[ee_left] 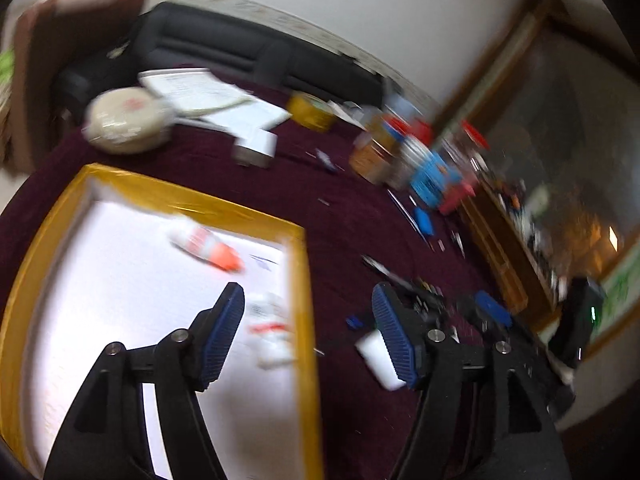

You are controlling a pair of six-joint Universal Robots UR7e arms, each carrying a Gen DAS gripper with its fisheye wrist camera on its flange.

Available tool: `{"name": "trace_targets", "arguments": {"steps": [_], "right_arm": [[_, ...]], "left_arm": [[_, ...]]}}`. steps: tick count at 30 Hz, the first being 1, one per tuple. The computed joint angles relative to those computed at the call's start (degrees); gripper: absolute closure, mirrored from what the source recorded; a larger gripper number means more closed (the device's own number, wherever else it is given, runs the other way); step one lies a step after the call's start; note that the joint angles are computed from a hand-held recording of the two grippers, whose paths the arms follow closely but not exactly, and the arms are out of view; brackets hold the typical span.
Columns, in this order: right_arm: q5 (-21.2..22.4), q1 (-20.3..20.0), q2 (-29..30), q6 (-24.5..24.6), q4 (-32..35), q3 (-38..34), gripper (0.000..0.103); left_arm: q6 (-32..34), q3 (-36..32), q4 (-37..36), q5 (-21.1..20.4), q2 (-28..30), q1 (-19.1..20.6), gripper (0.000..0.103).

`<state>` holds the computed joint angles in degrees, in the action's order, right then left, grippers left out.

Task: Organize rigid objects
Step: 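Grasp the large white pill bottle with the left gripper while the right gripper reaches the spray bottle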

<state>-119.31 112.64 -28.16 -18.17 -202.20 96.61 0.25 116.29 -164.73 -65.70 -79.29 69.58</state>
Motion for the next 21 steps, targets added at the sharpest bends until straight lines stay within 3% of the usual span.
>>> {"name": "trace_targets", "arguments": {"steps": [5,10,15,19,20,21], "right_arm": [[4.9,-6.1,-5.1,7.3,-5.5,8.1,0.026],[6.7,-8.9,-5.8,6.1,-11.9,11.4,0.026],[8.8,-9.2,-6.6,4.7,-13.0,12.6,0.026],[10.4,-9.3,-6.6,3.8,-12.6,12.6,0.026],[10.6,-9.4,-6.6,3.9,-12.4,12.7,0.026],[10.7,-9.4,-6.5,4.1,-12.1,12.6,0.026]], "left_arm": [[-1.0,0.5,4.1,2.4,5.2,-3.7,0.038],[-5.3,0.6,6.3,6.1,10.5,-5.6,0.038],[-8.9,0.0,6.7,10.0,14.1,-6.1,0.038],[-8.5,0.6,2.7,12.3,15.4,-6.7,0.038],[-7.9,0.6,2.1,12.4,15.6,-6.7,0.039],[-6.7,0.7,0.9,12.9,15.9,-6.7,0.055]]}}
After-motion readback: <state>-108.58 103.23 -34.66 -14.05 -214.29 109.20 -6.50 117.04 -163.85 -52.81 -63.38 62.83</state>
